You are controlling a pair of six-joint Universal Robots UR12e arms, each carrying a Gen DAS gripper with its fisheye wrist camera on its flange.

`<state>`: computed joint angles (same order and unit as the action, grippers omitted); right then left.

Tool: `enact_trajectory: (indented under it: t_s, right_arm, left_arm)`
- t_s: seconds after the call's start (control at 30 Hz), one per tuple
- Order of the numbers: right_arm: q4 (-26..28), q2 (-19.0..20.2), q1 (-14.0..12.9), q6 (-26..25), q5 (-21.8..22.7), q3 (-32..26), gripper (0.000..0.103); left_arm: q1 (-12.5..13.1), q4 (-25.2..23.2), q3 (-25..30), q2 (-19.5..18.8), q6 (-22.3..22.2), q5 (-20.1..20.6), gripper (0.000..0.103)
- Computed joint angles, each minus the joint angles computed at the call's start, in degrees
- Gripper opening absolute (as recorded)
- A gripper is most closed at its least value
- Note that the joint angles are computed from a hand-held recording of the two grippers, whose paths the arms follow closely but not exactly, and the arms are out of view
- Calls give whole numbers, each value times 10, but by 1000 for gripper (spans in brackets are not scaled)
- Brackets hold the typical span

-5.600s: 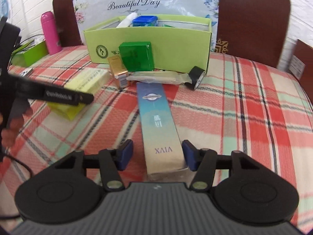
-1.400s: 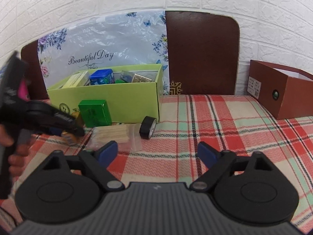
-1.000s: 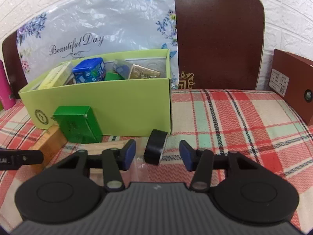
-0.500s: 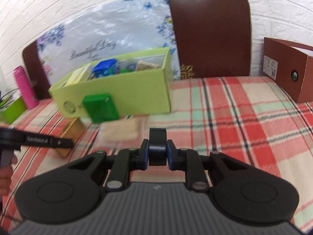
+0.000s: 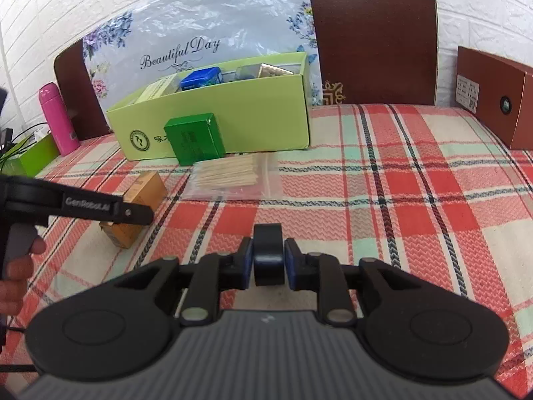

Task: Organize objects
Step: 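Grasp the gold box with the left tool while the right tool grasps the black tape roll, then lower gold box and black tape into the lime-green box and open both tools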

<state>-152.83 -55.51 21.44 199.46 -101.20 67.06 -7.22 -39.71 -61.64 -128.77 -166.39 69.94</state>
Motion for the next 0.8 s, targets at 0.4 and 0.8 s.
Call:
enact_trajectory:
  t_s: [0.4,0.8]
  right_arm:
    - [5,1,0,-21,27,-8,18]
    - [-77,63,-5,-109,32,-141,18]
  left_arm:
    - [10,-1,-7,8,-12,-30,24]
    - [12,75,81,-21,-45,-98,24]
